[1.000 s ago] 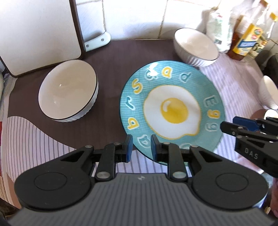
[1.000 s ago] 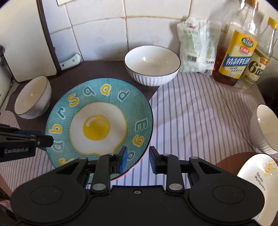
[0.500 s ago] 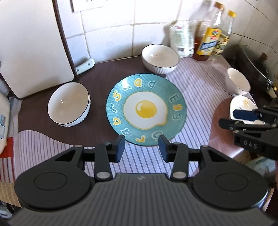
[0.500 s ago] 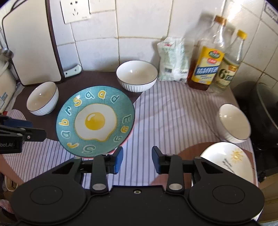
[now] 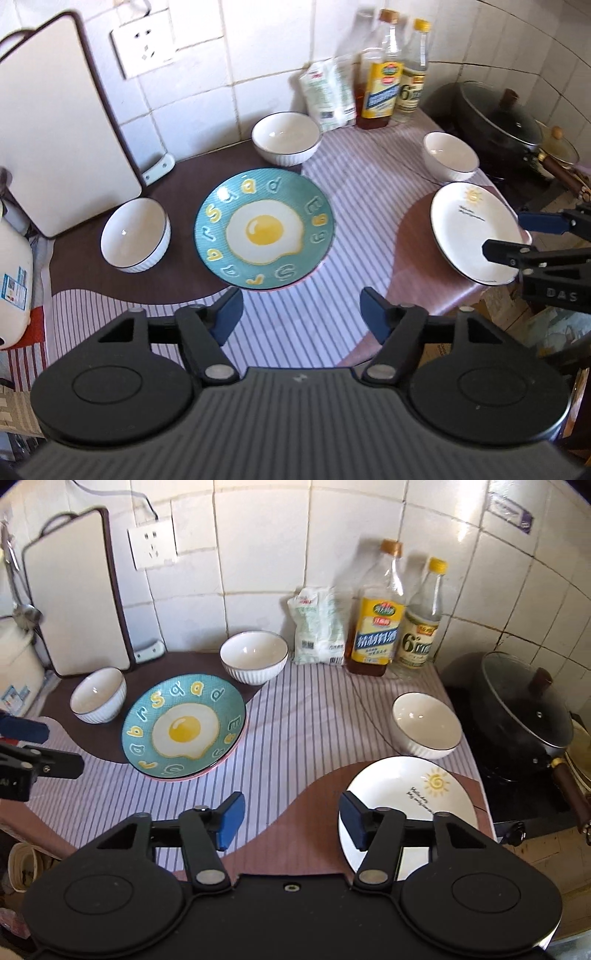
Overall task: Organize plates and bowls
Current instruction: 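Move both grippers over to the white sun-print plate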
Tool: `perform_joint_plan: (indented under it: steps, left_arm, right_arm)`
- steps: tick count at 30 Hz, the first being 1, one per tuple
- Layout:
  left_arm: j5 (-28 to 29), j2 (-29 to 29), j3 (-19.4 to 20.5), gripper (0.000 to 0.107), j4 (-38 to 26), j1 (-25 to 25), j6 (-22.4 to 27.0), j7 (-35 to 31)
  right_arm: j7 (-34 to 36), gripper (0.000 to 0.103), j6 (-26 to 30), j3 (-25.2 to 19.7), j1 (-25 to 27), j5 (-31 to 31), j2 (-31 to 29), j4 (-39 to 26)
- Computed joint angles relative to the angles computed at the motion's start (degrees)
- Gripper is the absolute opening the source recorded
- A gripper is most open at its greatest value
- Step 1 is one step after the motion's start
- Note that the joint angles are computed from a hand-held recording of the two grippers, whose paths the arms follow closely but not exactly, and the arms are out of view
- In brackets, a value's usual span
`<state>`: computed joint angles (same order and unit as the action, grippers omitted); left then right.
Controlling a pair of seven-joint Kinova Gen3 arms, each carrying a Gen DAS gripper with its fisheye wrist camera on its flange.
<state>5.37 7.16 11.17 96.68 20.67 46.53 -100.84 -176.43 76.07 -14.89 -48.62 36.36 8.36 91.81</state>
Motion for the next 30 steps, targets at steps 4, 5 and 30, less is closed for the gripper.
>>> perform_joint_plan:
  steps: [4,5,30]
  left_arm:
    - [0.7,-1.3,1.0,0.081,0.1,1.3,0.6,0.5]
    - [0.9,-1.3,1.3,0.083,0.0,1.8,0.8,1.3]
    - [-7.9,7.8,2.8,0.094,3.1,16.6,-18.3,18.2]
  right_arm:
    - [-5.0,0.068,1.3,-2.5,-1.9,2.9,-5.0,4.4]
    - [-6.4,0.068,1.3,-3.5,-2.1,3.6,-6.2,5.7]
    - [-35.7,0.073,-0.4,-23.7,4.3,9.9,-23.3,36.5]
